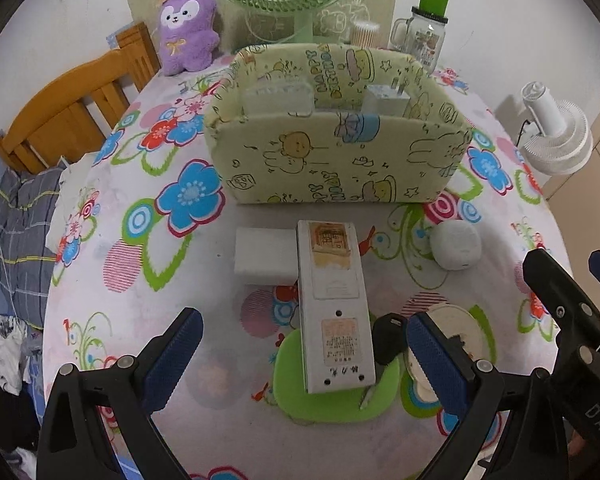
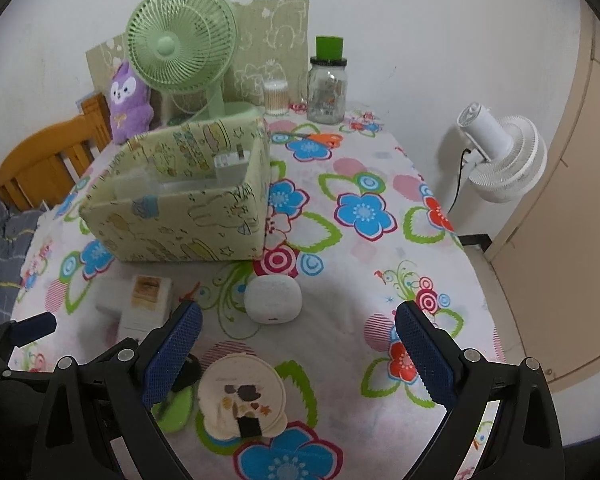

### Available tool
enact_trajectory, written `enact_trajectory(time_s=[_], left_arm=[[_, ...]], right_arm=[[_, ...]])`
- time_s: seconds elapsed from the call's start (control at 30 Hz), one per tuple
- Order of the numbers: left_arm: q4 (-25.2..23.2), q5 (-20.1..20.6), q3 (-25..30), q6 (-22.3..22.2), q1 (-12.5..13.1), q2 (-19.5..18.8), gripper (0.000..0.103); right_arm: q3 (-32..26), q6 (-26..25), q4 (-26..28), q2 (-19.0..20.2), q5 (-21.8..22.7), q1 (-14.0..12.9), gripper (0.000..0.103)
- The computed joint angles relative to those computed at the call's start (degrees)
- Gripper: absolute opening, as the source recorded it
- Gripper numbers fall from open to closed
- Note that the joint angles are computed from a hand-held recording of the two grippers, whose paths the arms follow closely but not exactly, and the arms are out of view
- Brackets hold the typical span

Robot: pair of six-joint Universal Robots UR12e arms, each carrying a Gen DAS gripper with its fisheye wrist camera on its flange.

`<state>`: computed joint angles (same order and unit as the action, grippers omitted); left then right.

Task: Organize rigid objects
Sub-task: 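Move both tools down toward the white remote and round earbuds case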

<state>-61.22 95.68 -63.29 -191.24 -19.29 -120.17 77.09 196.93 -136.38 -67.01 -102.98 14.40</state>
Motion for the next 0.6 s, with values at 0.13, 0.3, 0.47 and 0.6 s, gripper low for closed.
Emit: enact_trajectory(time_s=[0.13,0.3,0.47,0.6], left_arm=[[0.0,1.7,0.7,0.0,-0.4,-1.1,0.103],[0.1,3.4,1.4,-0.1,-0.9,-2.1,0.103],[-0.4,3.9,2.1,-0.7,-1.3,-2.8,0.101],[-1.6,3.7,2.6,-0.9,-1.3,-3.4,0.096]], right_arm=[[-0.2,-0.3,0.4,0.7,0.7,-0.3,0.099],[-1.1,-1.2,1.6,1.8,1.4,-0.7,0.099],[-2.1,-3.1,2.4,2.9,1.9,-0.8,0.099],[-3.0,-4.1,3.1,3.8,1.8,-0.7,0.099]])
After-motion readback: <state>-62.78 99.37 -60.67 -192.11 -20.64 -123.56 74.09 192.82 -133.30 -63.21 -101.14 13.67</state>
